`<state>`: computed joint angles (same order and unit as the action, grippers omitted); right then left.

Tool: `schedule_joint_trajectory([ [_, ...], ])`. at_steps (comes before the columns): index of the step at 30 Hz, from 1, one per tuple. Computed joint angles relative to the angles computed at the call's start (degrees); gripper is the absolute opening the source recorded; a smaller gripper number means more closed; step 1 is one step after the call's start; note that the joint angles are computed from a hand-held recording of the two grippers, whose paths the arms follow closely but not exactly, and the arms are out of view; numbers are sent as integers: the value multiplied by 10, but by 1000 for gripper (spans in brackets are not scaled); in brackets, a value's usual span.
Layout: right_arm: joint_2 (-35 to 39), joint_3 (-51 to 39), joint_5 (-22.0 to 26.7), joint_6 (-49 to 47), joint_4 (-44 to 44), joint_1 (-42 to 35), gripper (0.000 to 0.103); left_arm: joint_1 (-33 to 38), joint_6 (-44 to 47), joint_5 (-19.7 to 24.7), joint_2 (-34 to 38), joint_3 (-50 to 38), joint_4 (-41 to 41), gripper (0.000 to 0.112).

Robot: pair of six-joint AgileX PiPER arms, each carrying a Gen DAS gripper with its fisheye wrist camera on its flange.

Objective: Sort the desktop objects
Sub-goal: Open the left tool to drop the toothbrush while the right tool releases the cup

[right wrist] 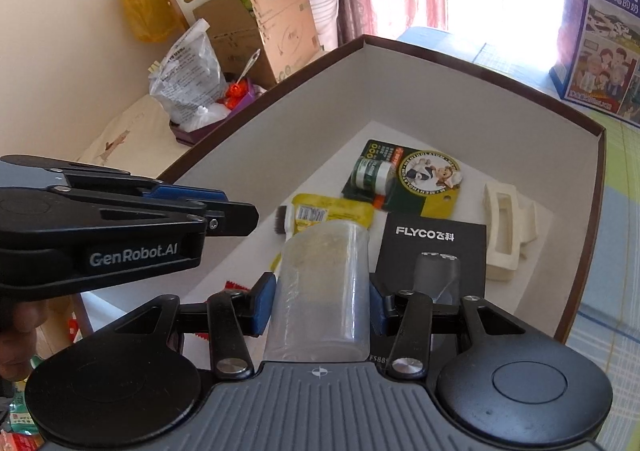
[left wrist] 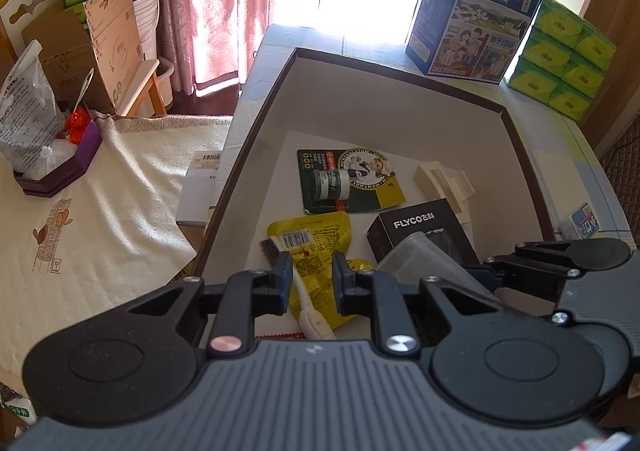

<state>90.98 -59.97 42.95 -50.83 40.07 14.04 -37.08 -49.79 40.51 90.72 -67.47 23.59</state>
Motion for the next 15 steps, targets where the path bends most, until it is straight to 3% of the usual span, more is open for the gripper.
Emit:
schedule_joint_trajectory([
  [3,-2,10,0,-50,34,-6,47,-4,-3,9,-4,-2,3,17],
  [6,-10,23,-4,-87,59,-11,76,-7,-7,15,-10,-5,6,20],
  [15,-35,26,45,-110,62,-53,94,-24,-31,30,-27,-8,13,44],
])
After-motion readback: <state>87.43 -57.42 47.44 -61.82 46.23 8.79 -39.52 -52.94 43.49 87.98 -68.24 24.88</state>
